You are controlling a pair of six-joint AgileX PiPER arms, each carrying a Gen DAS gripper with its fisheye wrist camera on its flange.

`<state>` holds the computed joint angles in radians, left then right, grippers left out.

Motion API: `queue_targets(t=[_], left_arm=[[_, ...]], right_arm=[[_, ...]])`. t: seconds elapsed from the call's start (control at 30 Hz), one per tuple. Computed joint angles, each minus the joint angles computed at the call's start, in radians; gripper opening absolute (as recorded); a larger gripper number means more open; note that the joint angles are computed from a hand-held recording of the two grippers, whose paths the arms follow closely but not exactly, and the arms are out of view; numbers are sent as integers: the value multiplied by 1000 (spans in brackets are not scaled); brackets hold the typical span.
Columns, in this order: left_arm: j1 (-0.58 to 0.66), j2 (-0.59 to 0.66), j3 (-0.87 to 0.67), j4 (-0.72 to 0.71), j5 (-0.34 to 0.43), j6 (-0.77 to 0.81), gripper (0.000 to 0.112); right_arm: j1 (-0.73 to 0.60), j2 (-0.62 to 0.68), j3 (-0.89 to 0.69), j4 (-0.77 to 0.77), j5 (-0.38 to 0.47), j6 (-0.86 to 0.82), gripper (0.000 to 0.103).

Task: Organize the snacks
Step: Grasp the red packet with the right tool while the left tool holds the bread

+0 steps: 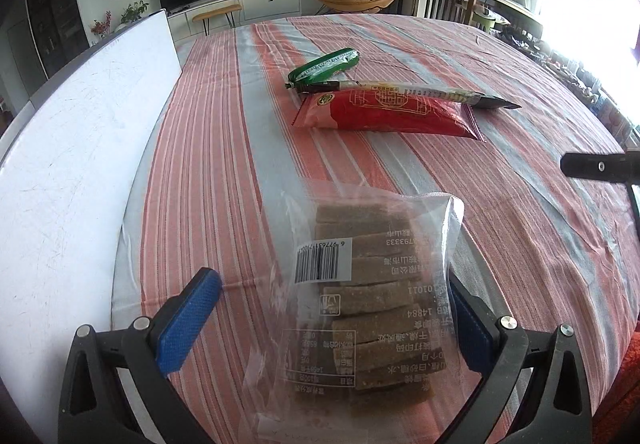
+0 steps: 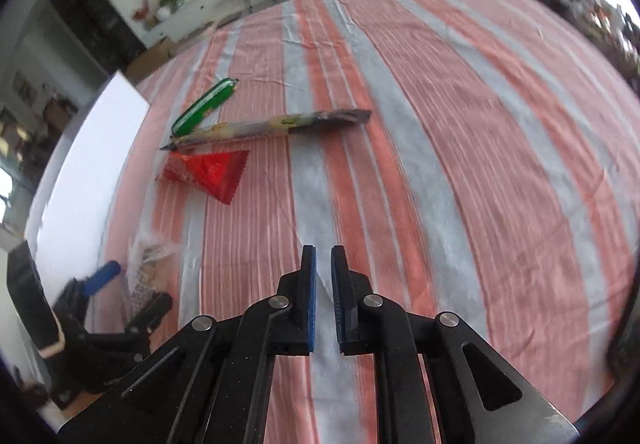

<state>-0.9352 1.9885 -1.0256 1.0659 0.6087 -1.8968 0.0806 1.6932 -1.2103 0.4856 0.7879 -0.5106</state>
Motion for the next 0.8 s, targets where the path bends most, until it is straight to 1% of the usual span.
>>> queue_targets(t=[0.07,0.1,0.13,0.27,0.3,0.37,0.4,0.43,0.47,0.5,0.57,0.67,0.8], left_arm=[[0,-1,1,-1,1,0,103],[0,-1,1,-1,1,0,103],[0,-2,1,0,0,0,103],[-1,-3,2,-1,1,0,103],[-1,-4,3,-1,1,0,103],[-1,-4,3,-1,1,0,103],[-1,-4,3,-1,1,0,103],[-1,-4,3,-1,1,0,103],[-1,-5,3,-1,2,1,103],[-1,-5,4,-1,2,1,103],[-1,-5,4,-1,1,1,103],[0,-5,4,0,0,0,103],[0,-8,6,-5,-12,14,103]], right_arm=[[57,17,-71,-16,-4,-33,50],[102,37,-113,-46,-18,-34,50],[146,70,-173,-78,-11,-36,50],[291,260,-436,-198,94,-6,48],[315,295,-467,-209,102,0,48],[348,365,-541,-223,149,-1,48],[364,388,-557,-245,160,8,46],[376,409,-573,-276,174,24,46],[386,426,-588,-307,185,51,40],[382,436,-594,-315,205,67,23],[361,402,-534,-302,201,78,17],[305,319,-425,-286,229,101,16],[166,143,-180,-250,220,115,16]])
